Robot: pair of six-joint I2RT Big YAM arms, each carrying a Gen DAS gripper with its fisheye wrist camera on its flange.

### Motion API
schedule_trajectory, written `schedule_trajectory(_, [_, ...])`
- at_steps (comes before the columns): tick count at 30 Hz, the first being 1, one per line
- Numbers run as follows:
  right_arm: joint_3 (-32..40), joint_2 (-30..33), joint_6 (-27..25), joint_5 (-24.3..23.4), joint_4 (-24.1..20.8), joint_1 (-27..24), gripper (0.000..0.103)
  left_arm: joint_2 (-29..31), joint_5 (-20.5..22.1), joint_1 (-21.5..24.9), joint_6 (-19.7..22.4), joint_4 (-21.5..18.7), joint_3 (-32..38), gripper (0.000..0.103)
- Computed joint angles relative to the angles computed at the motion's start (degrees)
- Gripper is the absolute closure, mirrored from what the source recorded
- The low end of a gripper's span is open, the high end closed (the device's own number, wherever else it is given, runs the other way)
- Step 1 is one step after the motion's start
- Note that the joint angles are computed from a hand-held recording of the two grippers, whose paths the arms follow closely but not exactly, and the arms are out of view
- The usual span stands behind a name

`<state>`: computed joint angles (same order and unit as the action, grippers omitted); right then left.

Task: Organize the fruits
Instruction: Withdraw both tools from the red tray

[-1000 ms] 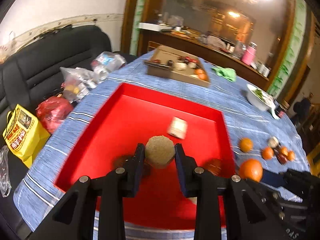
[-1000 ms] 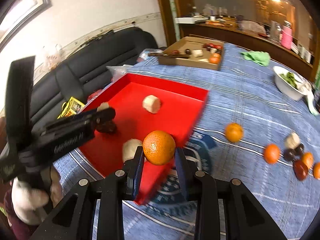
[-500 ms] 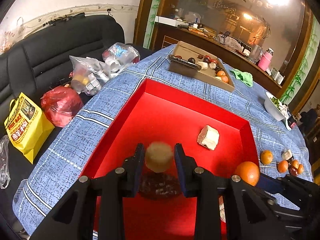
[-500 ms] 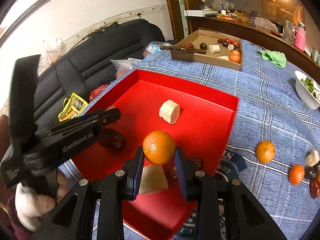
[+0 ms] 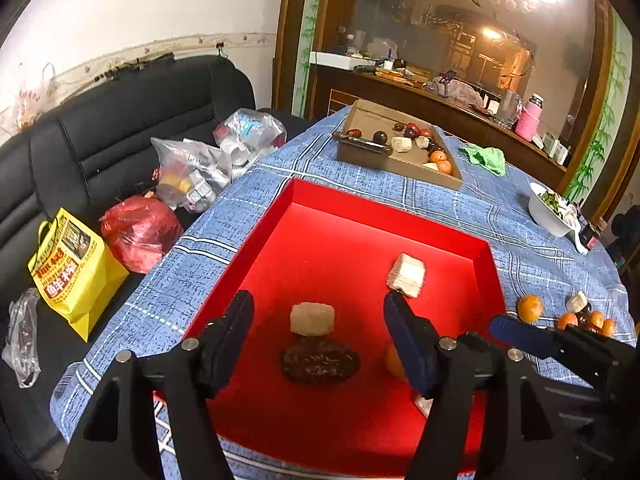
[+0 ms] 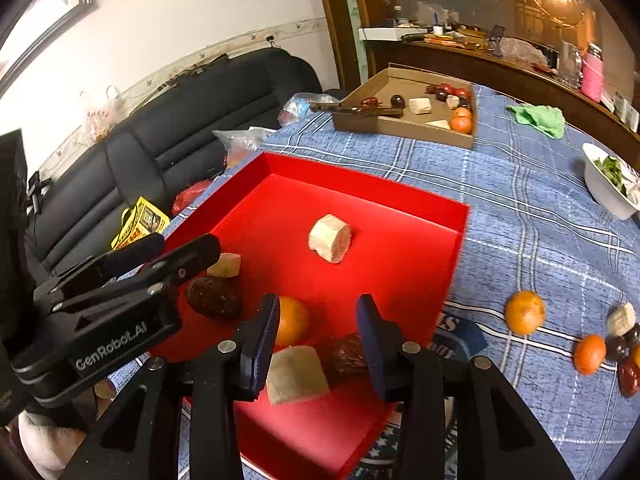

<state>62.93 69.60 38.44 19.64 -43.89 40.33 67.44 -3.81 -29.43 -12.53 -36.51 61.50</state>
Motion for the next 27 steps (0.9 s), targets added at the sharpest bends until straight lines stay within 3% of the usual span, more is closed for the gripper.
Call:
schedule_trajectory(8, [-3.6,-4.9,2.9,2.1,-1.4,1.0,0.059,-2.9,-5.4,-5.4,0.9,-0.8,-0.5,0.032])
schedule_trajectory(21, [-12.3,-18.5,9.9,6.9,-6.4,2.8,0.054,-5.2,-13.5,-15.7,1.0,-2.8,0.1,0.027])
schedule_trajectory(27, [-17.7,-28.5,14.7,9.5,-12.4,2.6,0.054,-4.2,-12.2,-19.2,0.0,-4.1,1.6,0.027])
